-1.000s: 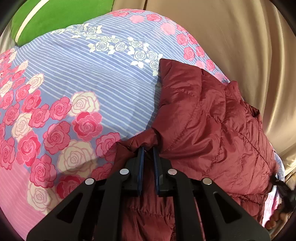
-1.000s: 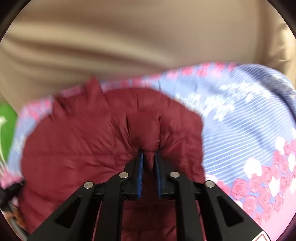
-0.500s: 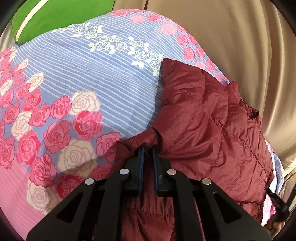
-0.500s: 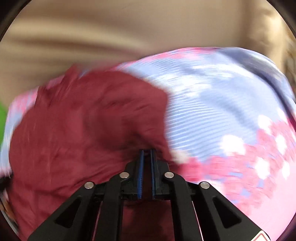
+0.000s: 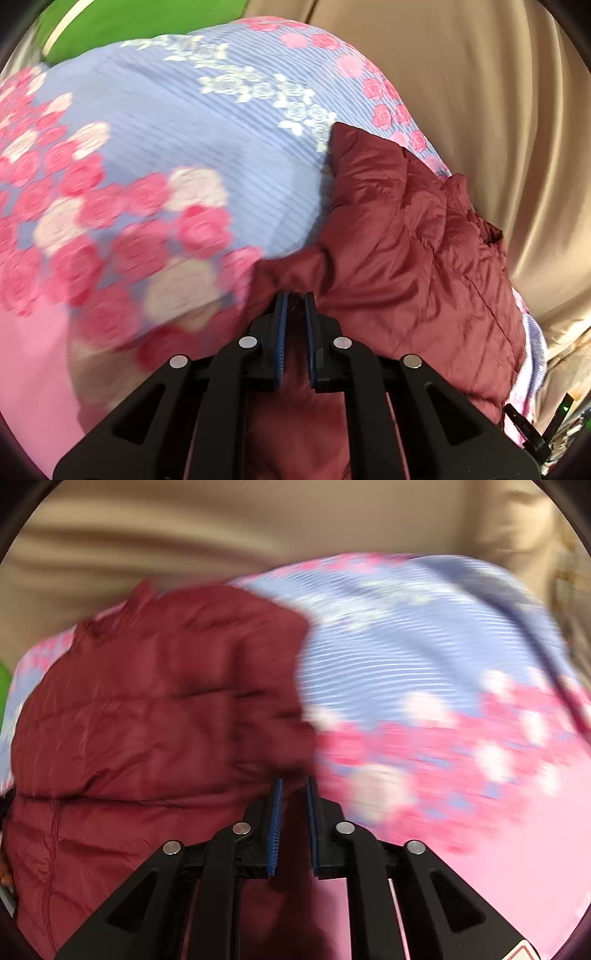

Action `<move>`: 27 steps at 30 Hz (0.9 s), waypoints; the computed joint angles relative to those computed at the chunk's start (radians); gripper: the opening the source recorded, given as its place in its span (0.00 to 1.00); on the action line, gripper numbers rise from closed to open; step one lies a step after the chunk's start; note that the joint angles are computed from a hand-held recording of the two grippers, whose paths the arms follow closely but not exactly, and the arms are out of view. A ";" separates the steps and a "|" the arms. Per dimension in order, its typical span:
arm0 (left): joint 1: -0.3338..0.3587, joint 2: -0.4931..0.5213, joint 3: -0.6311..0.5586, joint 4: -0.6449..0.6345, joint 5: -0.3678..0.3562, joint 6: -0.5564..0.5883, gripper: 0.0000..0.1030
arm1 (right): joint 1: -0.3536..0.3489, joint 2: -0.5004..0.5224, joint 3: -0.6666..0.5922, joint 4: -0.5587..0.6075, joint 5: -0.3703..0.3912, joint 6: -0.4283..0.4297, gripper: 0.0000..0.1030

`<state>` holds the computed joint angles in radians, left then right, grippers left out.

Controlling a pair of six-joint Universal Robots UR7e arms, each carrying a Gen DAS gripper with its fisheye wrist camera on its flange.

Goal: Fold large clothes
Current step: 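Press the folded jacket flat with the right tool while the left tool releases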

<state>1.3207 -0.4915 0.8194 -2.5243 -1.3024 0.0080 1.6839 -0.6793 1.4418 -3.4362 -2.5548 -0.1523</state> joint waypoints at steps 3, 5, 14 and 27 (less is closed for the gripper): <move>0.014 -0.104 0.119 0.025 -0.016 -0.005 0.19 | 0.015 -0.093 0.189 -0.152 0.022 -0.017 0.18; 0.016 -0.188 0.232 0.002 0.013 0.022 0.46 | 0.038 -0.145 0.324 -0.228 0.034 -0.005 0.31; 0.075 -0.543 0.613 0.132 -0.059 0.124 0.65 | 0.112 -0.265 0.863 -0.368 0.162 0.296 0.68; 0.090 -0.672 0.793 0.189 -0.200 0.144 0.60 | 0.099 -0.118 0.920 -0.658 0.408 0.376 0.74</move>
